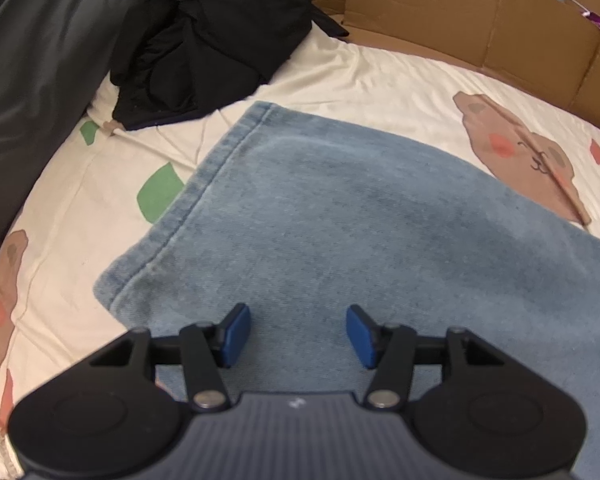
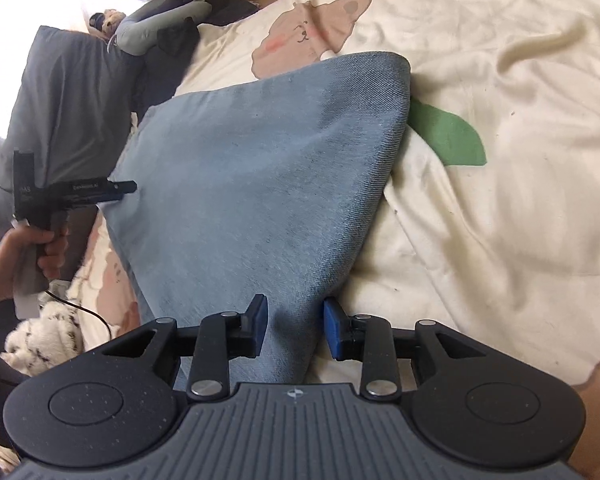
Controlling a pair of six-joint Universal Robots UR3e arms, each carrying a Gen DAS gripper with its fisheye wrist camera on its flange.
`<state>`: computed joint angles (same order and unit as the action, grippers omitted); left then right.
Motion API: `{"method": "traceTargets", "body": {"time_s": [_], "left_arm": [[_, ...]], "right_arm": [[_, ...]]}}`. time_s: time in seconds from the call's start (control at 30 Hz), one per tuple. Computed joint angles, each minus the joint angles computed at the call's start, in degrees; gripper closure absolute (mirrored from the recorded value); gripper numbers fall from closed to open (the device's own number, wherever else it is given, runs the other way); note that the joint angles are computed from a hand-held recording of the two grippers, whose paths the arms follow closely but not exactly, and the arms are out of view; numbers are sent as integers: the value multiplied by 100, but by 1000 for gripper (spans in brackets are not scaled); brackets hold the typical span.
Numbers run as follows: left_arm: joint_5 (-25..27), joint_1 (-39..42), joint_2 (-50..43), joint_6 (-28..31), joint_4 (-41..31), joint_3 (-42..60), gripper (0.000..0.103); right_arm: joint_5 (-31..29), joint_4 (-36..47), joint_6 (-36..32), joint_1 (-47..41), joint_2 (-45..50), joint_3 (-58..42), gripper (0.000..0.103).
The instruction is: Fold clothes
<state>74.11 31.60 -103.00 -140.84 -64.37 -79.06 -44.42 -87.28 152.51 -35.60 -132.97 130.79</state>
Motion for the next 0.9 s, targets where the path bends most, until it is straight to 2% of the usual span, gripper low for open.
{"method": "traceTargets", "body": {"time_s": [0.1,0.17,0.37,0.53,0.57,0.67,0.73,0.83,0.9], "left_arm": [[-18,9,7,-9,9,-15,46],[-12,-3,10,-10,30,-32,46],[-59,17,6,-49,1,-21,45],[-100,43,15,-10,4,-43,45],[-109,48,12,-5,-4,-36,45],[-150,82,10,-1,-30,-25,45],[-158,91,14,8,-29,-31,45],[-140,76,4,18,-29,-15,45],[-133,73,-5,17,-27,-4,45]], "right_arm": [[190,615,-319,-341,-76,-59,70],[256,726,-234,-492,-111,31,71],[334,25,320,-441,218,390,70],[526,-289,509,-447,555,505,70],[572,-203,453,-485,603,484,74],[769,562,36,-802,581,353,74],[791,713,42,-947,530,406,74],[838,112,566,-768,614,597,75],[831,-730,1143,-391,828,700,74]]}}
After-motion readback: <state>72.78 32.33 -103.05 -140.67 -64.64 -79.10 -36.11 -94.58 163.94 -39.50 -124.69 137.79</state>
